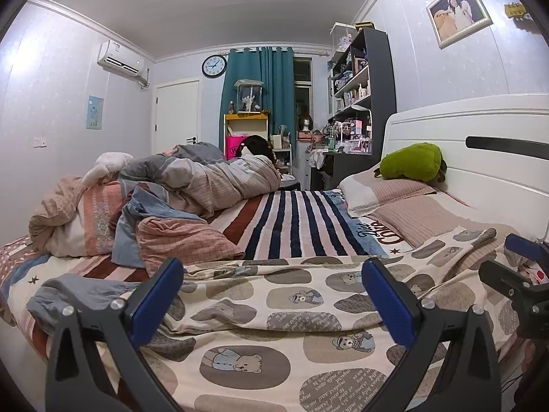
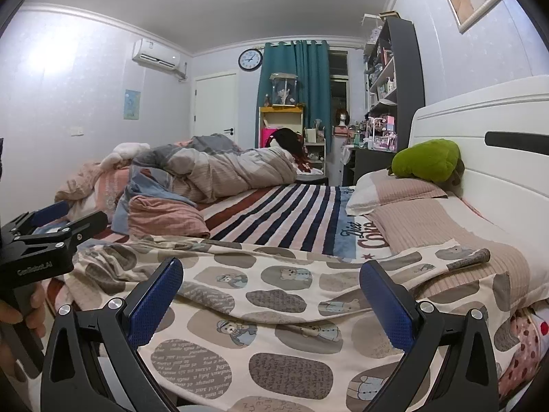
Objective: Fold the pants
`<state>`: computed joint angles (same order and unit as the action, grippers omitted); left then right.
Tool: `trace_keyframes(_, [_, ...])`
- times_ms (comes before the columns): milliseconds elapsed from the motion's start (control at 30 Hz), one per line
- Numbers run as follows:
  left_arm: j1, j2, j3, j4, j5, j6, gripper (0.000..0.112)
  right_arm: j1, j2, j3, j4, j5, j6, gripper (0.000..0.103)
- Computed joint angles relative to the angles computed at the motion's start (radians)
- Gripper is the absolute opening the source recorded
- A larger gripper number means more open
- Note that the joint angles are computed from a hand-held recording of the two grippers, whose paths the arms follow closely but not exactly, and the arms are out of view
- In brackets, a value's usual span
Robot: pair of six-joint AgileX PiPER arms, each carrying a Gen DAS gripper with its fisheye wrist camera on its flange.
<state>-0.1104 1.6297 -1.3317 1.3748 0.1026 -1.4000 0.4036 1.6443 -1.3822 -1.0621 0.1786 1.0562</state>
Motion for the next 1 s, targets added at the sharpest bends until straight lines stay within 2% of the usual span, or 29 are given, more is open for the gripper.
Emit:
trace_keyframes(367, [-0.007,-0.001,-0.006,-0.057,0.017,0.052,0.102,0.010,-0.014,0.008,0.045,0.004,-0.040,0.102])
trace_keyframes(733, [-0.009,-0.011,0.004,-0.005,0.020,-0.002,0.102,0.019,-0.010,-0.006,0.124,0.007,-0.119,0.102])
trace_keyframes(1000, [-0.003,-0.013,0.003,-0.053,0.012,0.045,0.102,0.029,-0.011,-0.005,0.094,0.016,-0.087,0.102])
